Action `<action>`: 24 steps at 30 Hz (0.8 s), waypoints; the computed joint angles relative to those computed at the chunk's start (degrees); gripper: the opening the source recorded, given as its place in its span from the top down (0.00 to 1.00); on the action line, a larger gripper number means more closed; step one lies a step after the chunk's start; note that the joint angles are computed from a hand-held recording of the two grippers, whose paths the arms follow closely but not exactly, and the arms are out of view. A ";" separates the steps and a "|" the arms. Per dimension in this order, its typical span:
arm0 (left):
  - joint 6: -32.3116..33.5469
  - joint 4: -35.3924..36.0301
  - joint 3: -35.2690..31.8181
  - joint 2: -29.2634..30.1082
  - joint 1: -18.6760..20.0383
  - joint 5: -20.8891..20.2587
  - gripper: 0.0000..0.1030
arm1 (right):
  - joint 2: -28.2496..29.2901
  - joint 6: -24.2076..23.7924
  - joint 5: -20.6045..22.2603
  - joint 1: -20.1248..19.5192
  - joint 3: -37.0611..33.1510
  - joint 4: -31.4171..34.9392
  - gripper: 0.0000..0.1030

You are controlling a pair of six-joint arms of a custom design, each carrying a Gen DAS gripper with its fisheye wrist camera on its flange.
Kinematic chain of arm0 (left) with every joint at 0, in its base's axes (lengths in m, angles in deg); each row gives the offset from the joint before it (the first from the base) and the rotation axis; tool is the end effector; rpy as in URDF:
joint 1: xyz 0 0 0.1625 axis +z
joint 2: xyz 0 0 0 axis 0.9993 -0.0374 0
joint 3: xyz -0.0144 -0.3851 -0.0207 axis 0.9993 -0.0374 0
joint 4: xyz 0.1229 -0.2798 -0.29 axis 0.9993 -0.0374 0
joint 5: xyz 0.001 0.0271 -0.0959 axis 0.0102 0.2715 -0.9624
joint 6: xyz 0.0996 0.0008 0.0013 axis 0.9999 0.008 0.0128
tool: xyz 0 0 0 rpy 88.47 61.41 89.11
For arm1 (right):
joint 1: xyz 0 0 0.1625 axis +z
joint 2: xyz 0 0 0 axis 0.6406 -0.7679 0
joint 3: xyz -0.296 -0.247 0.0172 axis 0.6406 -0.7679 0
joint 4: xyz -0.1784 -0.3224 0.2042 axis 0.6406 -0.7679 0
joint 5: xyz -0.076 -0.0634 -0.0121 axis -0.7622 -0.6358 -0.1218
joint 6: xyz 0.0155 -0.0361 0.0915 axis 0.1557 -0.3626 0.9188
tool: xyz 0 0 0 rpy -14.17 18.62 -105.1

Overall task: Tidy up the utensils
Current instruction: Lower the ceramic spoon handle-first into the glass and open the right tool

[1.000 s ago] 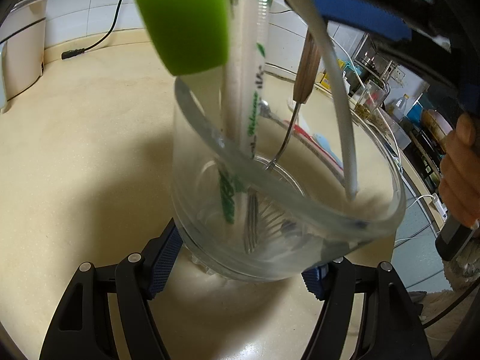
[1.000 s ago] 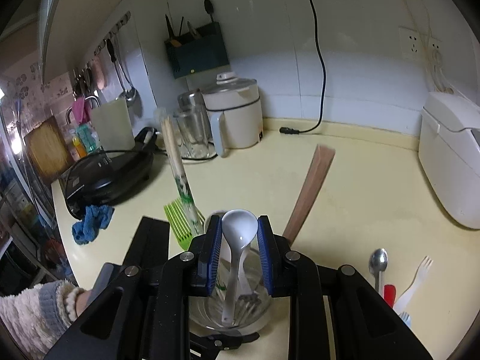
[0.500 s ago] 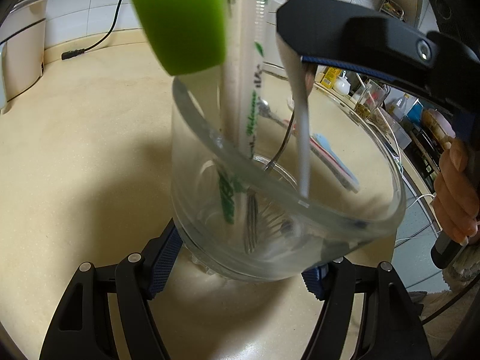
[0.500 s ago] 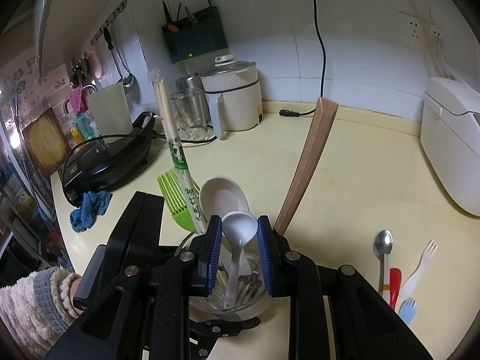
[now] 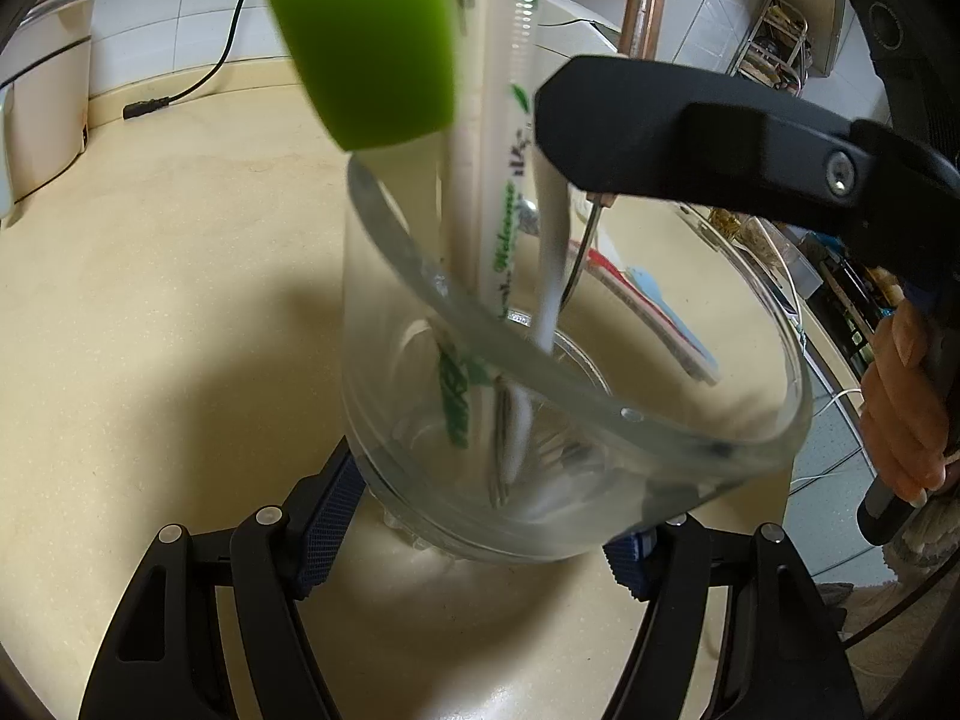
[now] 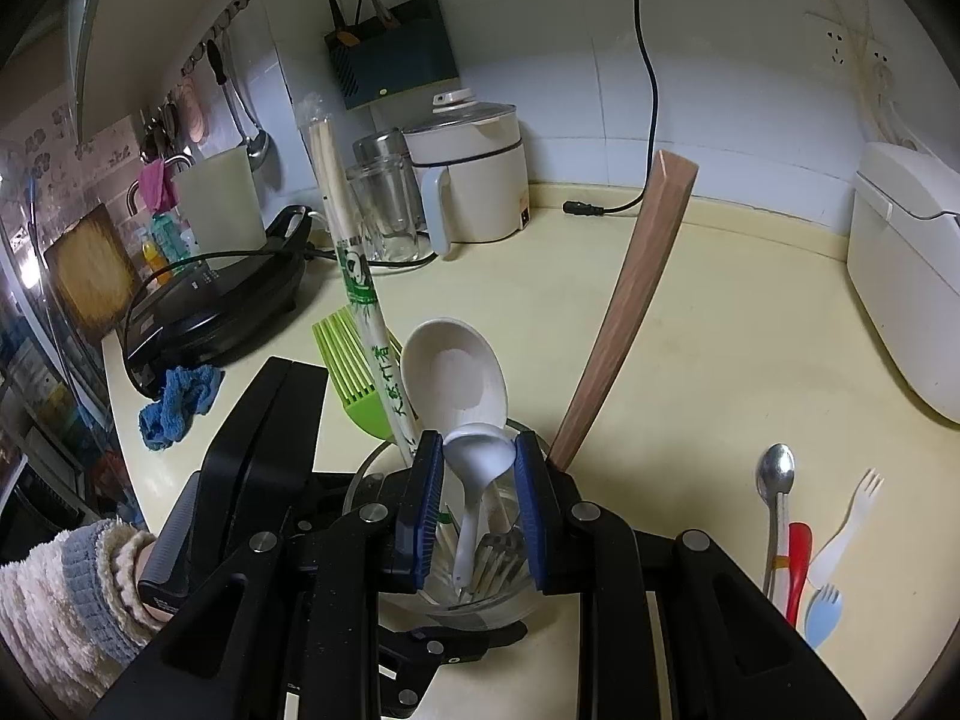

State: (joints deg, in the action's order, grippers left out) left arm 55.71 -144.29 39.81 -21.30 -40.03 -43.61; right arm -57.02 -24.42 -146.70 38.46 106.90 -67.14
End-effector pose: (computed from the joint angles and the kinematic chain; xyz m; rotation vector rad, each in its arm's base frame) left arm -0.2890 -0.6200 -0.1127 0.2777 2.5106 -0.9104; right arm 0.0097 -0.7051 0.2858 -1.7291 2.5788 -0.4101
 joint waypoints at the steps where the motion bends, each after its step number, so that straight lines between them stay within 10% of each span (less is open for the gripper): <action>1: 0.01 0.02 0.02 -0.02 0.01 0.01 0.28 | 0.05 -0.02 -0.13 0.01 -0.03 -0.03 0.77; 24: 0.01 0.10 -0.14 0.09 -0.02 0.08 0.28 | -0.55 -0.29 -3.28 1.02 1.95 -3.02 0.76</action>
